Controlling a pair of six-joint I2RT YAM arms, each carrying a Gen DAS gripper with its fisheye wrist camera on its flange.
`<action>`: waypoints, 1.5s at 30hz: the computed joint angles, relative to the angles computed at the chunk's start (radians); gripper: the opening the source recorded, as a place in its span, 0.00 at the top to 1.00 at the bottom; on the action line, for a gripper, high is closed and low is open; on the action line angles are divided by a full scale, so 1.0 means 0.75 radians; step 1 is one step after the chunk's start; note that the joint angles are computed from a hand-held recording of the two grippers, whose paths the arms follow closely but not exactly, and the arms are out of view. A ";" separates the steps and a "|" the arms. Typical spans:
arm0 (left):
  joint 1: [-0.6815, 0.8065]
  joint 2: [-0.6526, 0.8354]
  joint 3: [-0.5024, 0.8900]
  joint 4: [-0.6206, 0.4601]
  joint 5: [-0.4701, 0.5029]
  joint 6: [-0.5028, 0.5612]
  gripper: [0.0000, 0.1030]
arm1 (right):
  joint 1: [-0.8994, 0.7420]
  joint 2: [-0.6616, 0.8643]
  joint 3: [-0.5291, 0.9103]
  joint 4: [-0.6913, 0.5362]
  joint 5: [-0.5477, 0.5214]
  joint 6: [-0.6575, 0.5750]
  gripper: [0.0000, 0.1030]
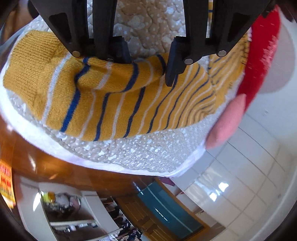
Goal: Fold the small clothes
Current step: 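Grasp the sleeve cuff with the right tool, then carry the sleeve across the sweater body with the right tool and release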
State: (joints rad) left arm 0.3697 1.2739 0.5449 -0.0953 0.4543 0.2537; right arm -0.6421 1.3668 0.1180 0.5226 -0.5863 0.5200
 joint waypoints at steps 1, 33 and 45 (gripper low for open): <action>0.007 -0.010 -0.004 0.000 0.005 0.005 0.18 | -0.036 0.022 -0.009 0.028 -0.050 -0.002 0.66; 0.575 0.188 0.186 -0.033 0.296 0.106 0.18 | 1.115 0.183 1.095 -0.747 0.859 -0.115 0.91; 0.774 0.479 0.351 -0.038 0.321 0.155 0.18 | 1.689 1.310 2.279 -1.186 0.896 -0.553 0.75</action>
State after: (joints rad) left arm 0.9498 1.6333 0.8078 -0.1235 0.6953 0.3701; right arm 0.6250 2.3494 1.8274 -0.3668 0.0858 0.1054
